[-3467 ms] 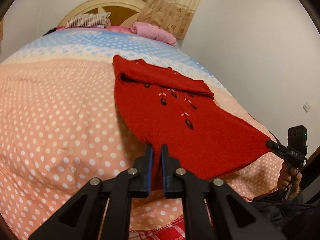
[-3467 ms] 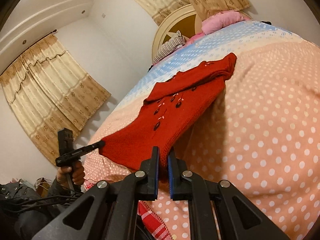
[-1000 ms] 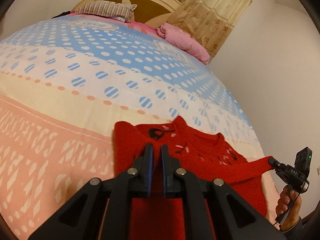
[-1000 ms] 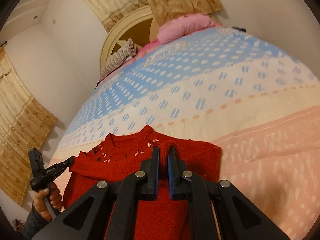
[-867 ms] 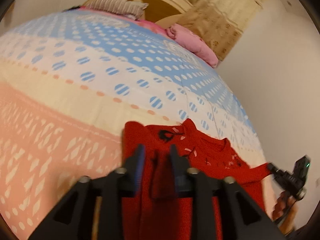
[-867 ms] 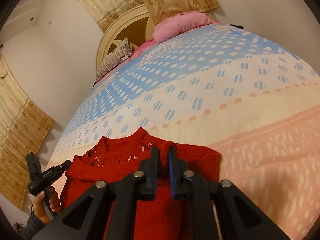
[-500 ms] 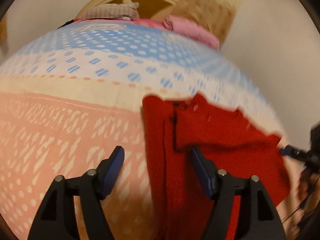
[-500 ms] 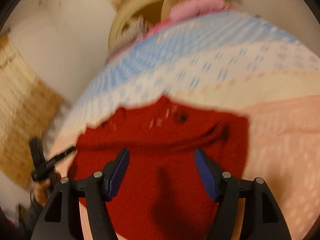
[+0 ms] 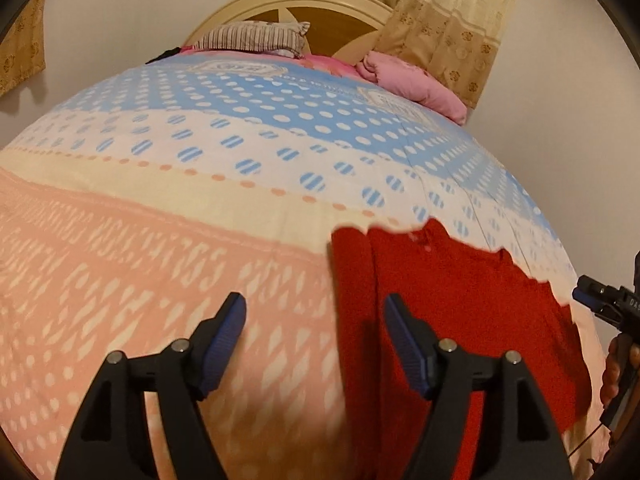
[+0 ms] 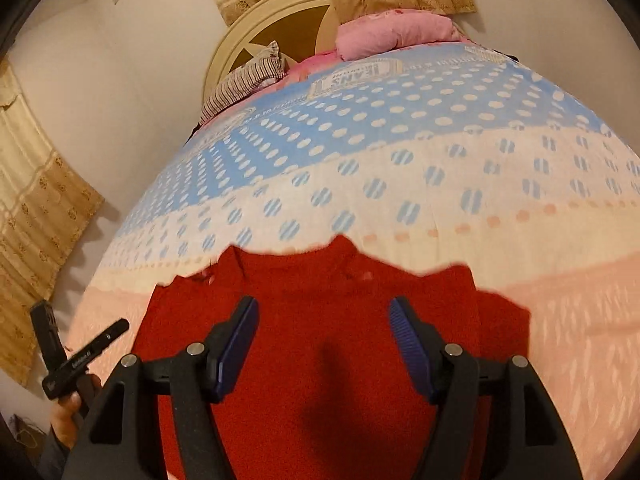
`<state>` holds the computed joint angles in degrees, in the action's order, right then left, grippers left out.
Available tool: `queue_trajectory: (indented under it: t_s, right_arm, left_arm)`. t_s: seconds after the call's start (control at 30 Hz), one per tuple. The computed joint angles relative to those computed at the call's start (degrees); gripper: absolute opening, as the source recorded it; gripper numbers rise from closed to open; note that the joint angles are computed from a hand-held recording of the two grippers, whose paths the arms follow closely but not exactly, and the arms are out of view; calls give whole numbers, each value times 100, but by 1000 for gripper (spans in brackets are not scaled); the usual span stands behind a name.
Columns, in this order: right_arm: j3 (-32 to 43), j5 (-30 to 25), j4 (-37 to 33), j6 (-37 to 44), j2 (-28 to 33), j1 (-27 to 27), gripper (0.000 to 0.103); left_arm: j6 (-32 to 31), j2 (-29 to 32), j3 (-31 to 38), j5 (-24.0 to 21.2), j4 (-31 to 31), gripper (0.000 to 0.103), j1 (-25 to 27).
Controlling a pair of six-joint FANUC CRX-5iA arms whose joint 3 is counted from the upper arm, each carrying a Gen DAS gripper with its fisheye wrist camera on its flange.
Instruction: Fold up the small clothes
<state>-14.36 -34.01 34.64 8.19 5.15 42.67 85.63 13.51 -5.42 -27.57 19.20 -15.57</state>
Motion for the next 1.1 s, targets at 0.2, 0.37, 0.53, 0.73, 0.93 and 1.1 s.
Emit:
queue_trajectory:
  t_s: [0.2, 0.37, 0.53, 0.73, 0.93, 1.1]
  right_arm:
    - [-1099, -279, 631, -788, -967, 615, 68]
    - [-1889, -792, 1108, -1710, -1713, 1143, 68]
    - [-2167, -877, 1095, -2007, -1898, 1444, 62]
    - [-2138, -772, 787, -1879, -1766, 1535, 37]
    - [-2071, -1145, 871, -1771, -1708, 1749, 5]
    - [-2194, -1496, 919, -1965, -1859, 2120, 5]
  left_arm:
    - [-1878, -619, -1299, 479, 1797, 73, -117]
    - [-2616, -834, -1830, 609, 2485, 73, -280]
    - [-2785, -852, -1944, 684, 2678, 71, -374]
    - [-3015, -889, -2072, 637, 2854, 47, -435]
    - [-3502, -933, -2257, 647, 3385, 26, -488]
    - [-3625, -1017, -2406, 528, 3535, 26, -437]
